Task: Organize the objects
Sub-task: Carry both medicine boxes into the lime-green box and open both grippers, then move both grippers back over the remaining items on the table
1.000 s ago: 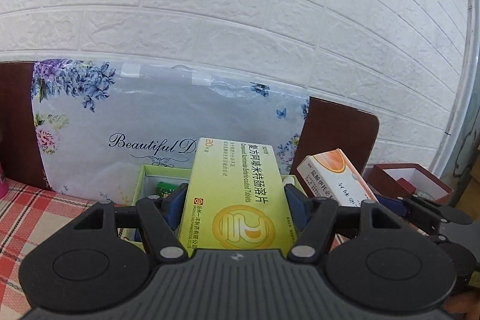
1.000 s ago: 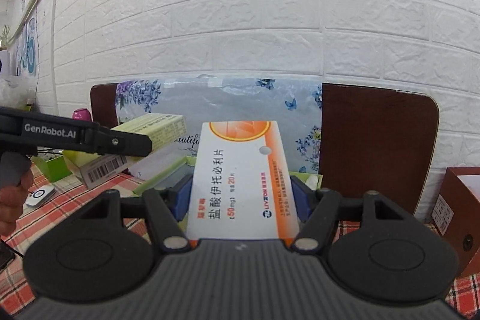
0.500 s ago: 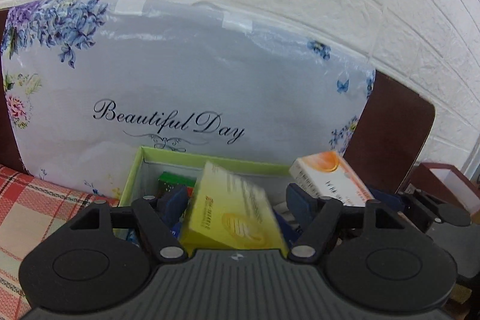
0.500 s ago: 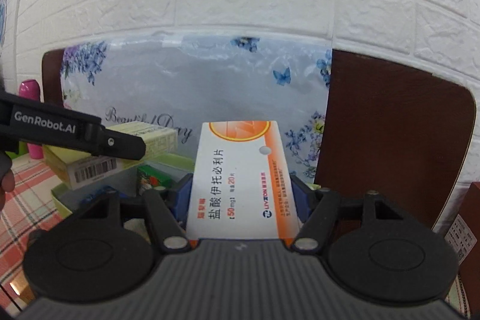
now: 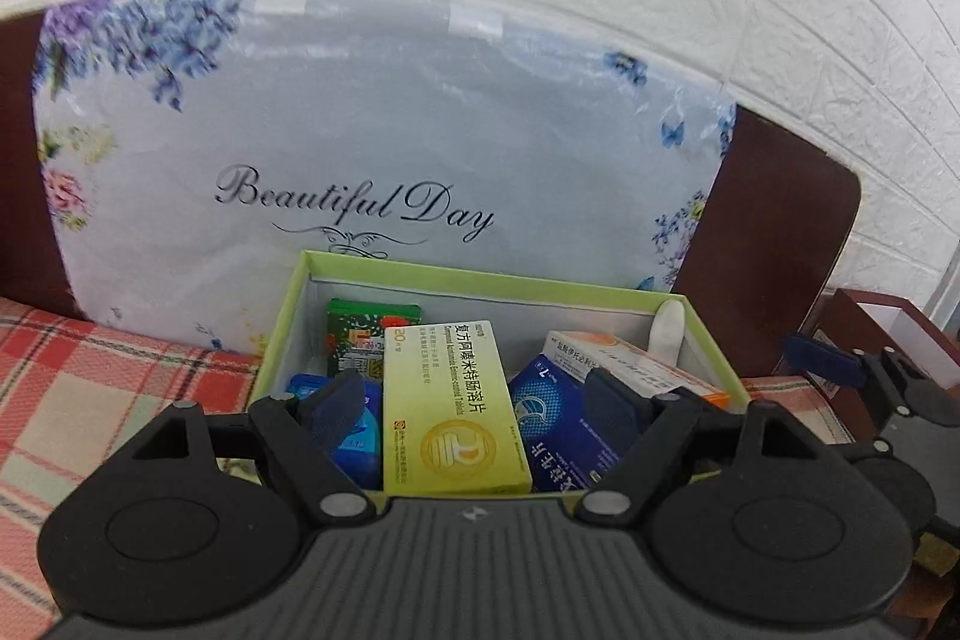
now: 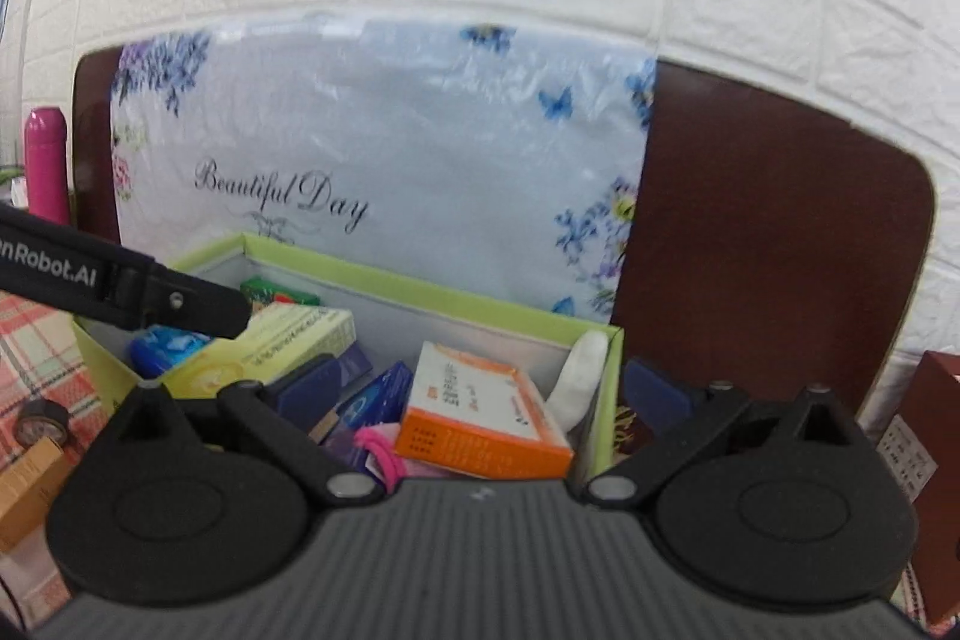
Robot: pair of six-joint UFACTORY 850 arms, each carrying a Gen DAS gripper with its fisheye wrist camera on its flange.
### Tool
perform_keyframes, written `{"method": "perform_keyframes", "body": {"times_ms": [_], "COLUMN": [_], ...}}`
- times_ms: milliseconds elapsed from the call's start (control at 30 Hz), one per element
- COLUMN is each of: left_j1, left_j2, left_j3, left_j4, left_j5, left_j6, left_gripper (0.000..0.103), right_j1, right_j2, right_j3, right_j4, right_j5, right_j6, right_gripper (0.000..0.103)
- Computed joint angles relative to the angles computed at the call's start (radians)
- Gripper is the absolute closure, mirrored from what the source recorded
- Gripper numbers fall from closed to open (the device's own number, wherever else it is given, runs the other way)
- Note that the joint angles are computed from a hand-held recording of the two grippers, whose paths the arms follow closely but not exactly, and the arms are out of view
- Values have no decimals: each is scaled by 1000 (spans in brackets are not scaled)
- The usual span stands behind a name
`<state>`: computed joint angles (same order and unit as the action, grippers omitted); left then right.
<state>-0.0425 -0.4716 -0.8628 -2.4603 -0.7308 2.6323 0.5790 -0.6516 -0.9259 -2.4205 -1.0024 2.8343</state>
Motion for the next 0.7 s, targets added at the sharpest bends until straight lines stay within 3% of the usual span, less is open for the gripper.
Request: {"method": "perform_keyframes", "body": {"times_ms": [167, 367, 700], "left_j1": [29, 30, 47], "left_j2": [112, 212, 289], "left_j3": [131, 259, 375], "left_j4": [3, -70, -67], "left_j5": [-36, -17, -15], "left_j6": [-3, 66, 119], "left_gripper": [19, 19, 19], "right_j1": [38, 108, 226], "right_j2": [88, 170, 202], "right_j3": [104, 213, 307], "right_j4": [17, 64, 122], "right_j5": [-29, -62, -77], "right_j6": [89, 162, 261], "right_gripper": [0, 0, 0]}}
